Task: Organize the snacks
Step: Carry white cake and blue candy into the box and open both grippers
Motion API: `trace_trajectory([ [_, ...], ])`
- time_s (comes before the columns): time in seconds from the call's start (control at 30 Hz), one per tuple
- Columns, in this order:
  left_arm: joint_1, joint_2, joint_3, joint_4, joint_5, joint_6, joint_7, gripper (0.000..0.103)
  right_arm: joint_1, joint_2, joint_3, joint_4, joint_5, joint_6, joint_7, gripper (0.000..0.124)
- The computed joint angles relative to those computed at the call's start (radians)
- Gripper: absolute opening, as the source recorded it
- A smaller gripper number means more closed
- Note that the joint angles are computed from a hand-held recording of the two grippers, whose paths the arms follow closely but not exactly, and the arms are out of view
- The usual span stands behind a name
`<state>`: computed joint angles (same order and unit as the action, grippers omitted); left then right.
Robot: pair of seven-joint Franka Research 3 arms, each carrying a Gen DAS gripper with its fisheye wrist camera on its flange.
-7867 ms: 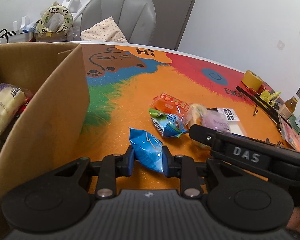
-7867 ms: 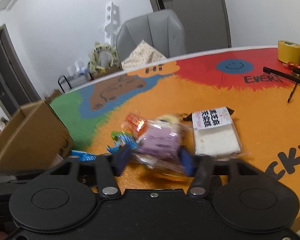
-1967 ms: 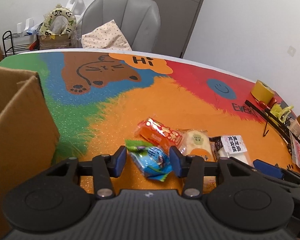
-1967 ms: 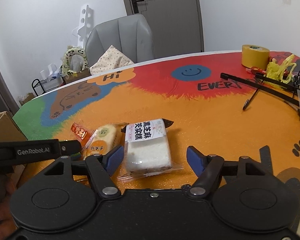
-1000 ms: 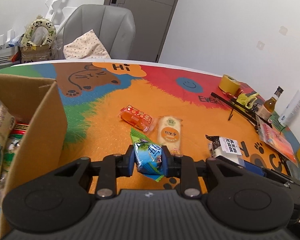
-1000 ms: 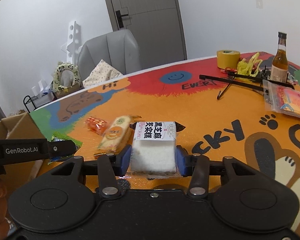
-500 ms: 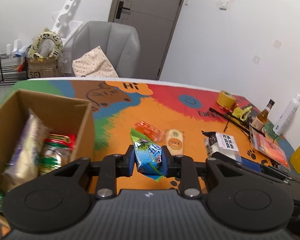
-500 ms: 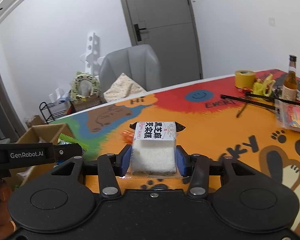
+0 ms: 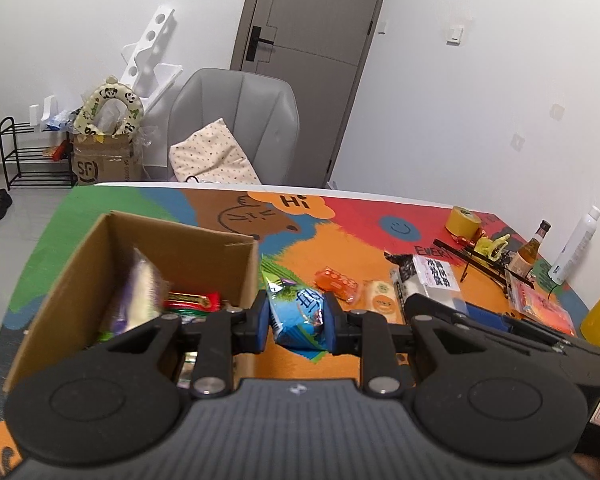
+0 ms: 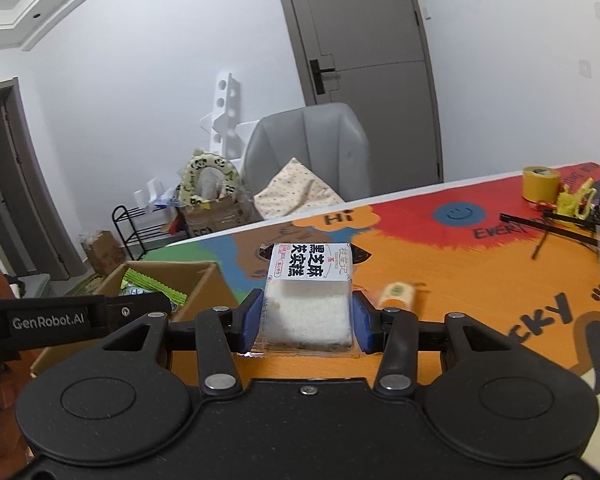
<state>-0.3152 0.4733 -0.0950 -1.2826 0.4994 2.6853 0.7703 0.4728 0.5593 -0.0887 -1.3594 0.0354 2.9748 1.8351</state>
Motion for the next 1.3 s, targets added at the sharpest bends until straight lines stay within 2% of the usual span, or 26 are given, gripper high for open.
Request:
trace_trajectory([
  [0.4, 0.053, -0.115, 0.012, -0.163, 0.020, 0.052, -0.049, 0.026, 0.028, 0.040, 0.024, 0.089, -0.008, -0.031, -0.034, 0.044],
  [0.6, 0.081, -0.156, 0.012, -0.218, 0.041, 0.042, -0.073, 0.026, 0.037, 0.078, 0.037, 0.160, -0.010, -0.063, -0.053, 0.044],
  [0.9, 0.146, -0.170, -0.028, -0.244, -0.056, 0.006, 0.020, 0.028, 0.045, 0.149, 0.066, 0.288, -0.004, -0.133, -0.095, 0.044],
  [1.1, 0.158, -0.205, -0.016, -0.290, -0.056, 0.039, 0.016, 0.034, 0.049, 0.214, 0.085, 0.396, 0.012, -0.186, -0.118, 0.044],
  [1.3, 0.166, -0.226, 0.001, -0.315, -0.025, 0.052, -0.017, 0.049, 0.056, 0.312, 0.096, 0.567, 0.027, -0.275, -0.128, 0.044],
])
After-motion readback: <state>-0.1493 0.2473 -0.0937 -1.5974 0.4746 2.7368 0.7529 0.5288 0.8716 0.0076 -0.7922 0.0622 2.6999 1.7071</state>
